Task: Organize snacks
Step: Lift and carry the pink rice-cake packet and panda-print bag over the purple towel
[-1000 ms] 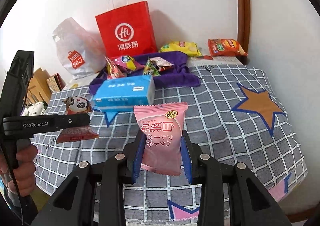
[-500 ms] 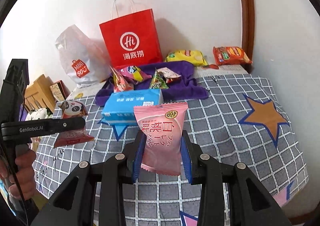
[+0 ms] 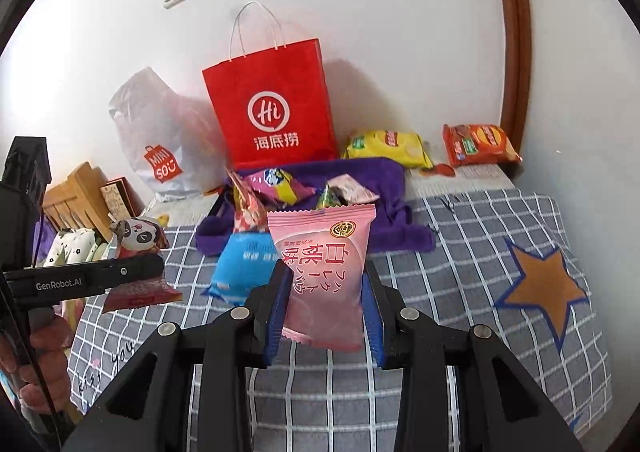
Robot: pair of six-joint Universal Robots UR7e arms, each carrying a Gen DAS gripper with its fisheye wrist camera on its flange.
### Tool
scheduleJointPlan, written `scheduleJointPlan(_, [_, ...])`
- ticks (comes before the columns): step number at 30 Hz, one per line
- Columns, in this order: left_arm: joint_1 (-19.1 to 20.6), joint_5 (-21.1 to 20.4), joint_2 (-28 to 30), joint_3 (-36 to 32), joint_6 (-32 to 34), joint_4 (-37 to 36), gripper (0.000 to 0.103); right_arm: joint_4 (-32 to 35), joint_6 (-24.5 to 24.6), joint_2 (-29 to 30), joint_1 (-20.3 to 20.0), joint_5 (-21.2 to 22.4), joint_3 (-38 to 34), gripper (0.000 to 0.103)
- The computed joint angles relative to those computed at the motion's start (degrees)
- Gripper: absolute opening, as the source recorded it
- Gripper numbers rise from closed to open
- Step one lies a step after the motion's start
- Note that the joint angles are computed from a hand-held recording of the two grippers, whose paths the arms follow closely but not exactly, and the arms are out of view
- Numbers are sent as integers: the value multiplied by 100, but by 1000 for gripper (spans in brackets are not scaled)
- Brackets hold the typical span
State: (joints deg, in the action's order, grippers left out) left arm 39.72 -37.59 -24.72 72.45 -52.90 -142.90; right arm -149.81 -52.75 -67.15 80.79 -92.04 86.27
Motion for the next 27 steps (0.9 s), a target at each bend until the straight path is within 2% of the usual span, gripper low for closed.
scheduleJointPlan(7, [229, 187, 65, -496, 246, 256, 48, 122, 111, 651, 286, -194, -753, 35])
scheduleJointPlan(18, [517, 258, 307, -1263, 498, 548, 48, 520, 153, 1611, 557, -421, -2063, 35])
scheduleJointPlan(27, [712, 331, 447, -1720, 499, 871, 48, 942, 179, 2390, 738, -396, -3310, 35])
